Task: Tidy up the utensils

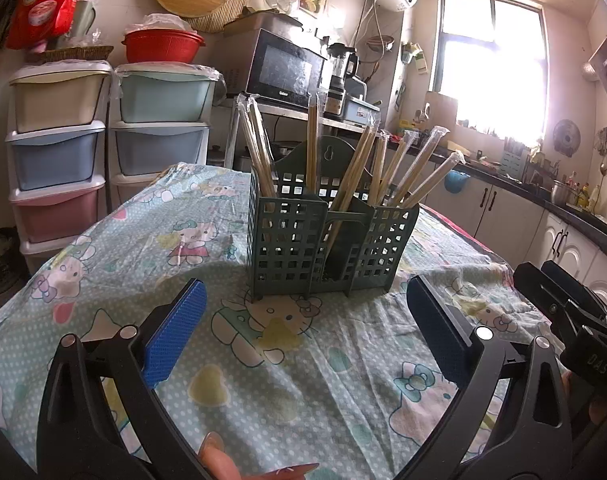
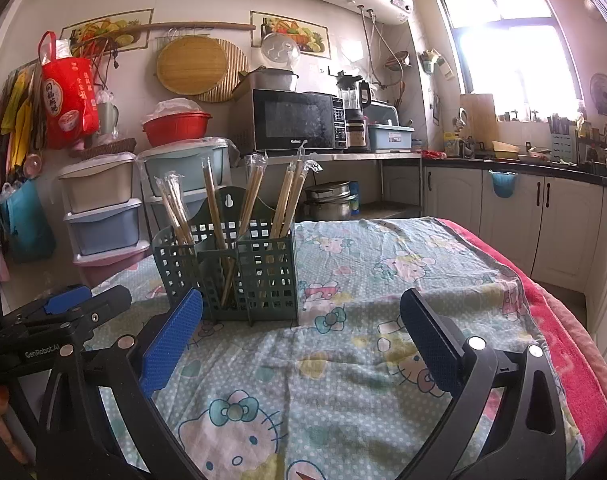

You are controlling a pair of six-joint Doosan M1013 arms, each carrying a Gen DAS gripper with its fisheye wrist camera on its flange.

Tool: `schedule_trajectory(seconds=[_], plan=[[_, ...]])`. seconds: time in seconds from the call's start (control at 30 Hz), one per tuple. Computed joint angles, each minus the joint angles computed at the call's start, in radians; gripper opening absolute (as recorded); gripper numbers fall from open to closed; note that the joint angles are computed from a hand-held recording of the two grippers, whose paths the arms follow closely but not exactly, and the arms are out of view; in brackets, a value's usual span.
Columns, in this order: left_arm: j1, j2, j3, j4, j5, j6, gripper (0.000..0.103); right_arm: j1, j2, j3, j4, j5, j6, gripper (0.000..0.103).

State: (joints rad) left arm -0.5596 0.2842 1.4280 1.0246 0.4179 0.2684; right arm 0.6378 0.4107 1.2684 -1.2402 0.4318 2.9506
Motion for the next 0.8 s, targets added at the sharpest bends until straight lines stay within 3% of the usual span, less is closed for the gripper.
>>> schedule_trajectory(seconds=[0.8], plan=[[0.001,0.000,0.000,-0.005,-0.001,0.004,0.092,0.001,-0.002,0.003,-0.011,0.001,0.012,0.096]])
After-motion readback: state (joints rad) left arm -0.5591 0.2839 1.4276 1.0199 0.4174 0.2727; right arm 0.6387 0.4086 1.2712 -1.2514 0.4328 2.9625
